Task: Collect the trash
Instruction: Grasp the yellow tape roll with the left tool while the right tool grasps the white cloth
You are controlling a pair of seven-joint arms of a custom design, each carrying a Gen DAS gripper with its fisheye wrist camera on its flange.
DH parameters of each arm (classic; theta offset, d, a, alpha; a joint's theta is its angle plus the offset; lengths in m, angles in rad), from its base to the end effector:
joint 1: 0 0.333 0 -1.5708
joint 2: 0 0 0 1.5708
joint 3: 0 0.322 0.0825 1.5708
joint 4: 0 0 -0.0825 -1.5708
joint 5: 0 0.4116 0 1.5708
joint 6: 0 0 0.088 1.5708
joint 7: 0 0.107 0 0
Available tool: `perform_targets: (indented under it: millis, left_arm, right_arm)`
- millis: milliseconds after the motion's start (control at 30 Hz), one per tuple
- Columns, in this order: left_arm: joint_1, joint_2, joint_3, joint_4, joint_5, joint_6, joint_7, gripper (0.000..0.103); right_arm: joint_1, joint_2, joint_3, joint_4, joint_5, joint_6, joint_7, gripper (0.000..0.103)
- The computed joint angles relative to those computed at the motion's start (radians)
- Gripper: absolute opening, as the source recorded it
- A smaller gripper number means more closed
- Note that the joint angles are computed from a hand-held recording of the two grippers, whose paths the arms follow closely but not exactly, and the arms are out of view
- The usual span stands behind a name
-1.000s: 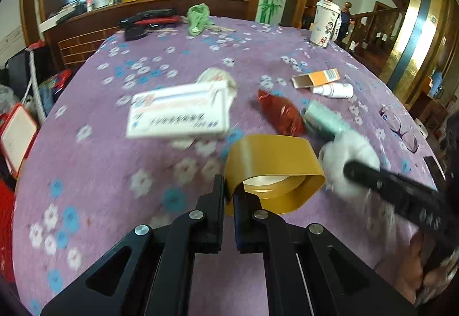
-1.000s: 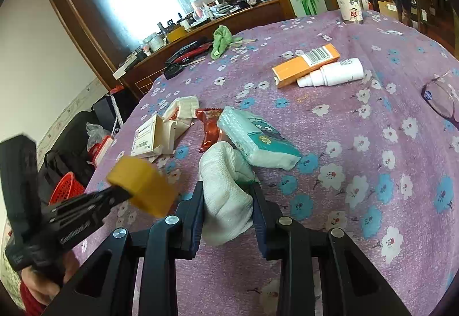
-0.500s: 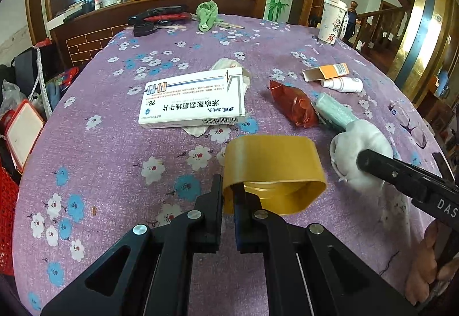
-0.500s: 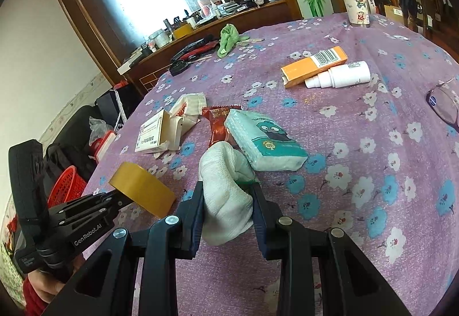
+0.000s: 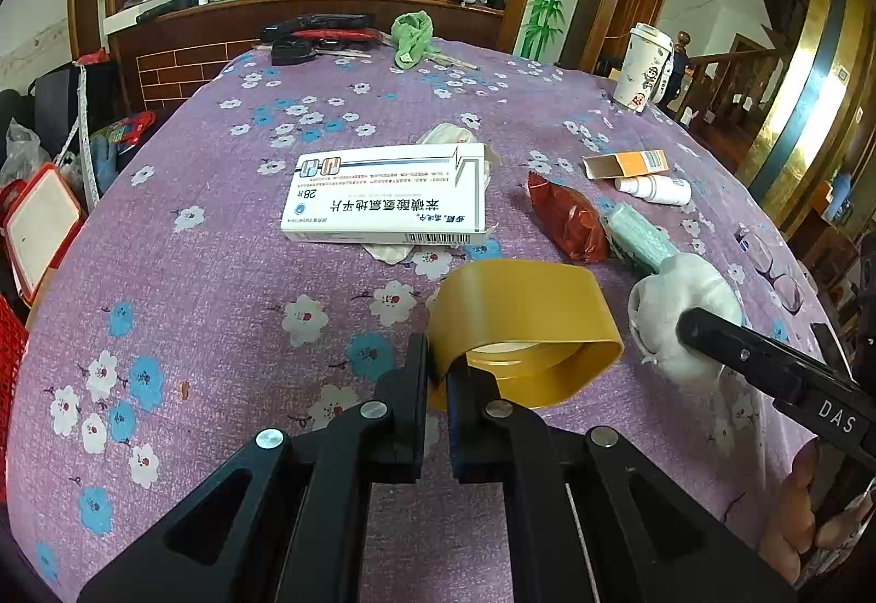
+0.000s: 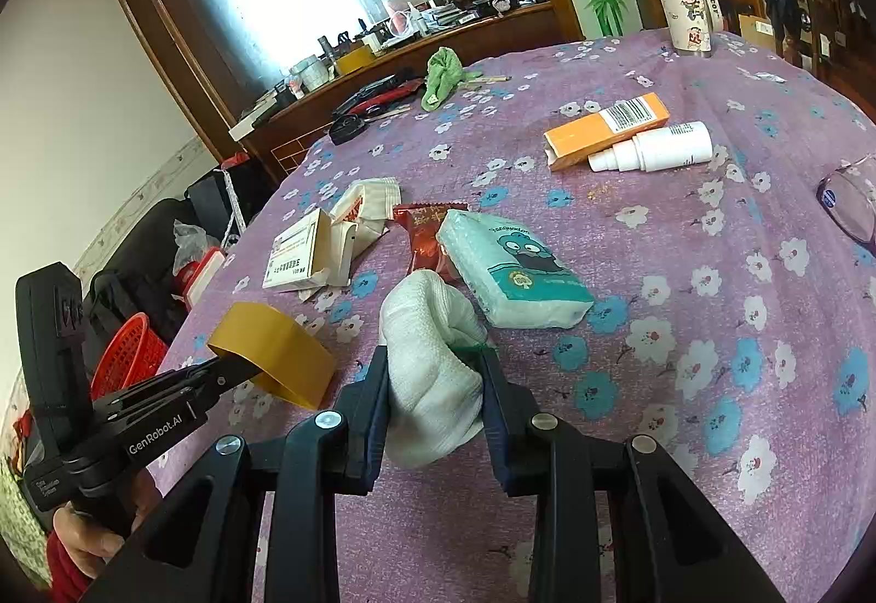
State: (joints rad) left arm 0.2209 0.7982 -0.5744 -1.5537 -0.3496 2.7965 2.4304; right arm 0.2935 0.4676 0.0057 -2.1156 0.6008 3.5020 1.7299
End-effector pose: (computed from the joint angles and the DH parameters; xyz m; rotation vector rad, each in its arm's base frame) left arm 0.7526 -0.1638 0.2720 -1.2408 2.5016 -1.0688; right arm 0.6196 0.1198 0.2716 -1.1581 2.0073 -0.5062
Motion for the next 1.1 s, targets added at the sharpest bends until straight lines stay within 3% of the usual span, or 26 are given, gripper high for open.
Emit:
perform_targets:
  millis: [667,1100]
  left_arm:
    - [-0.010,-0.001,0.009,-0.003,0.032,0.010,-0.034,0.006]
    - [-0.063,0.011,0.050,0.033,0.083,0.000,-0.079,0.006]
  right_arm:
    - [-0.073,-0.001,0.056,-0.018,-0.113,0.024,0.073,0.033]
    - [-0.089,-0.001,0.069,-0.022,-0.138,0.029,0.098,0.033]
